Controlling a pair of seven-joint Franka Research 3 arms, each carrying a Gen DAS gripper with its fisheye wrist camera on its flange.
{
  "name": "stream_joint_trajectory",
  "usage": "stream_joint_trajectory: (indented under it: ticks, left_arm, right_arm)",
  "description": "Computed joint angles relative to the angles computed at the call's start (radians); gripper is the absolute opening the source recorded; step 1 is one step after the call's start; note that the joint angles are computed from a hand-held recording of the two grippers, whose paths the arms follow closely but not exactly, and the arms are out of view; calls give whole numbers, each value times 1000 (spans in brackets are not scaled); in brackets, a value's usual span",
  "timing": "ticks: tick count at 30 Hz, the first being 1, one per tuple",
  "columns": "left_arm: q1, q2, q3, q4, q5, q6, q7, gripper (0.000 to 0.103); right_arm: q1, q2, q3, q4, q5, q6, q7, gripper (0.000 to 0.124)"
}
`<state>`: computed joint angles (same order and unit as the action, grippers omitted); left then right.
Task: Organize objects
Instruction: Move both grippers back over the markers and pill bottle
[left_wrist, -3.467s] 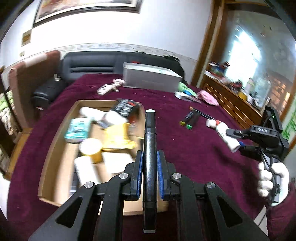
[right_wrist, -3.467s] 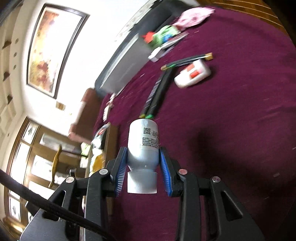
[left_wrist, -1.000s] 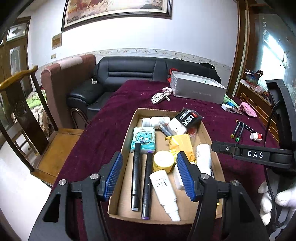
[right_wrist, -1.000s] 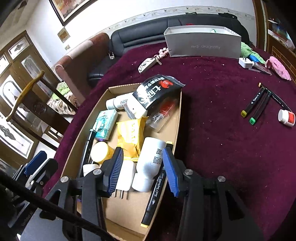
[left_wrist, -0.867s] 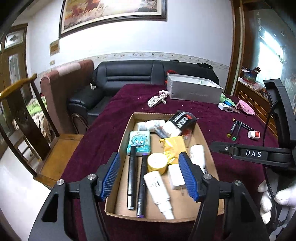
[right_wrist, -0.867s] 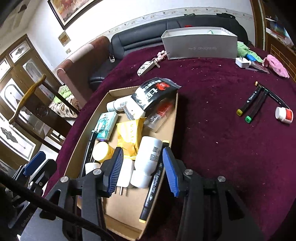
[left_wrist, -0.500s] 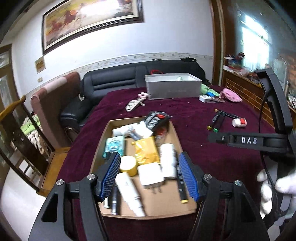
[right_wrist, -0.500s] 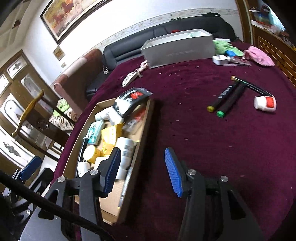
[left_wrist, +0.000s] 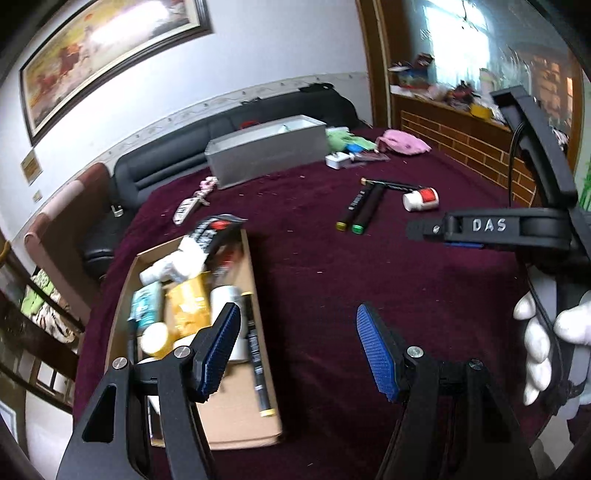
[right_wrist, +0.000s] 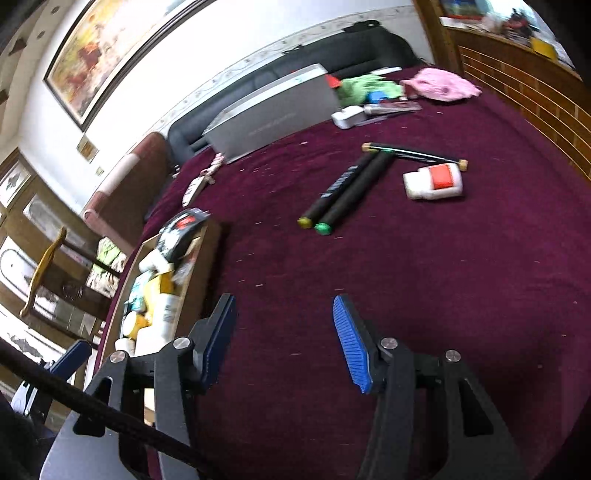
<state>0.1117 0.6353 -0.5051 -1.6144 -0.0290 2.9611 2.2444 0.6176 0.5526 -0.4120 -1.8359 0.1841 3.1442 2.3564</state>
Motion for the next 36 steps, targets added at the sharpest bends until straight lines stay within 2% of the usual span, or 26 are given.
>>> stream_joint_trajectory:
  ticks: [7,15,23,28,33,36]
  left_arm:
    - [-108,55,75,104,25,-117,-50,60]
    - [-207,146,151,237,43,-259,-110,59]
    - [-259,219,196,330,66,-346,-156,60]
    - [-256,224,195,329,65,-332,-167,68]
    - [-253,241,200,351,56,-333,-206,87]
    - [-251,240,199,343,61,-315,-207,89]
  right_arm:
    - [9,-55,-43,-121,49,57,-2,54]
    - [-76,-71,31,-155,146,90,-81,54]
    - [-137,-60,80,-141,196,88,-132,54]
    - [-166,-41,99,-118,217,95,-148,54]
    - [-213,-17,141,-82,236,105,-169,54]
    - [-245,3,171,-55,249,119,-183,54]
